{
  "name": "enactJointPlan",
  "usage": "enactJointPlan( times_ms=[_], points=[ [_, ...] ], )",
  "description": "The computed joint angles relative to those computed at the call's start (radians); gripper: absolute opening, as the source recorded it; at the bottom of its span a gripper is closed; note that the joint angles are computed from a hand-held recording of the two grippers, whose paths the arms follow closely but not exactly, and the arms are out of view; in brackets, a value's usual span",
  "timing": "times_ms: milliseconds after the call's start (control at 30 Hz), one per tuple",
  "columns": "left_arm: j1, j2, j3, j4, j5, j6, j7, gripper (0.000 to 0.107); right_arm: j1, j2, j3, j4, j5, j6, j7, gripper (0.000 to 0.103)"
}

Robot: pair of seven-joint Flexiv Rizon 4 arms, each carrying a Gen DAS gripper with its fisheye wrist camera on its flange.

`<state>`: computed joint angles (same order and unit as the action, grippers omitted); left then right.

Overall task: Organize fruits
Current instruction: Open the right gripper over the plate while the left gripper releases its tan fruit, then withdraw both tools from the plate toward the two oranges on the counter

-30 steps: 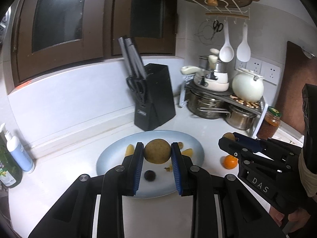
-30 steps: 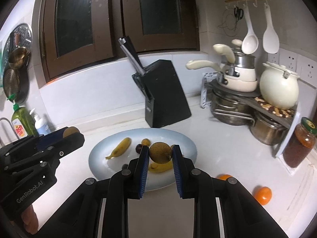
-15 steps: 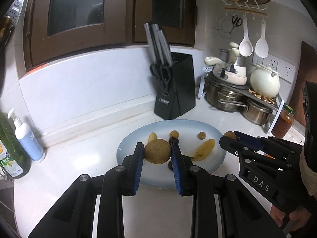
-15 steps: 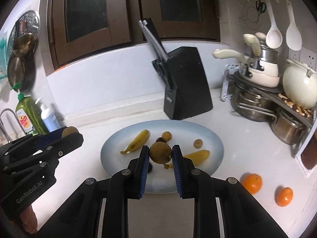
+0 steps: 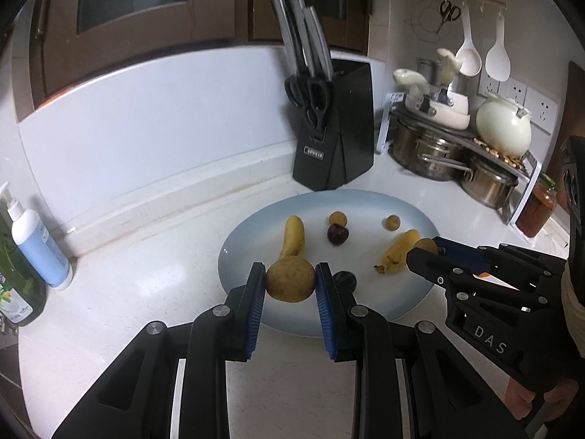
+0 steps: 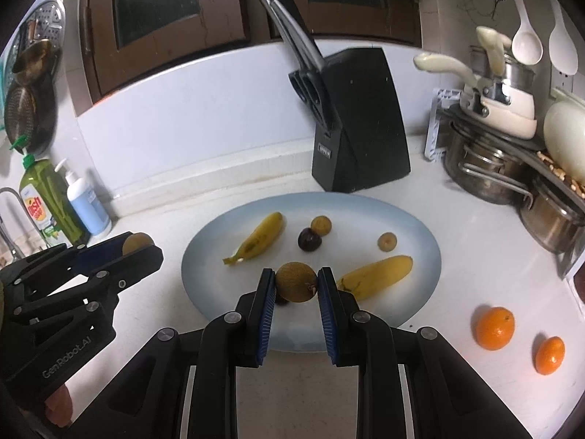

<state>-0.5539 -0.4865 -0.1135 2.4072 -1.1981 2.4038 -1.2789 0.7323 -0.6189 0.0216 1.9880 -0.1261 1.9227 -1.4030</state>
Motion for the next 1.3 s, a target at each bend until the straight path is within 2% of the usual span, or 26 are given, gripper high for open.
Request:
enactJointPlan(
  times_ms=[600,1067,1133,1167,1267,1300],
  points=[
    [0.060,-0.083,0.066,-0.063,0.141,-0.159,-0.001,0.028,-0.065,-0.092,0.040,-0.088,-0.098,-0.119,0.072,0.025],
    [0.043,-0.119,0.126,-0.100,0.170,-0.243,-0.013,0.028,-0.108,-0.126,0.079,-0.131,-0.152,-0.171,0.116,0.025],
    [0.042,-0.118,0.131,-0.099,0.175,-0.246,-0.018,0.032,-0.108,-0.127,0.077,-0.132,-0.155,-0.173,0.121,0.026],
    [0.042,-0.118,0.133,-0.097,0.180,-0.245,-0.024,0.036,-0.107,-0.127,0.075,-0.132,-0.156,-0.173,0.123,0.027],
    [0.023,-0.118,0.143,-0.098,0.157,-0.235,-0.017,0.038,-0.097,-0.126,0.061,-0.130,-0.153,-0.167,0.133,0.041],
    [0.012,-0.118,0.145,-0.099,0.138,-0.231,-0.007,0.038,-0.077,-0.123,0.038,-0.124,-0.145,-0.157,0.140,0.041]
  ],
)
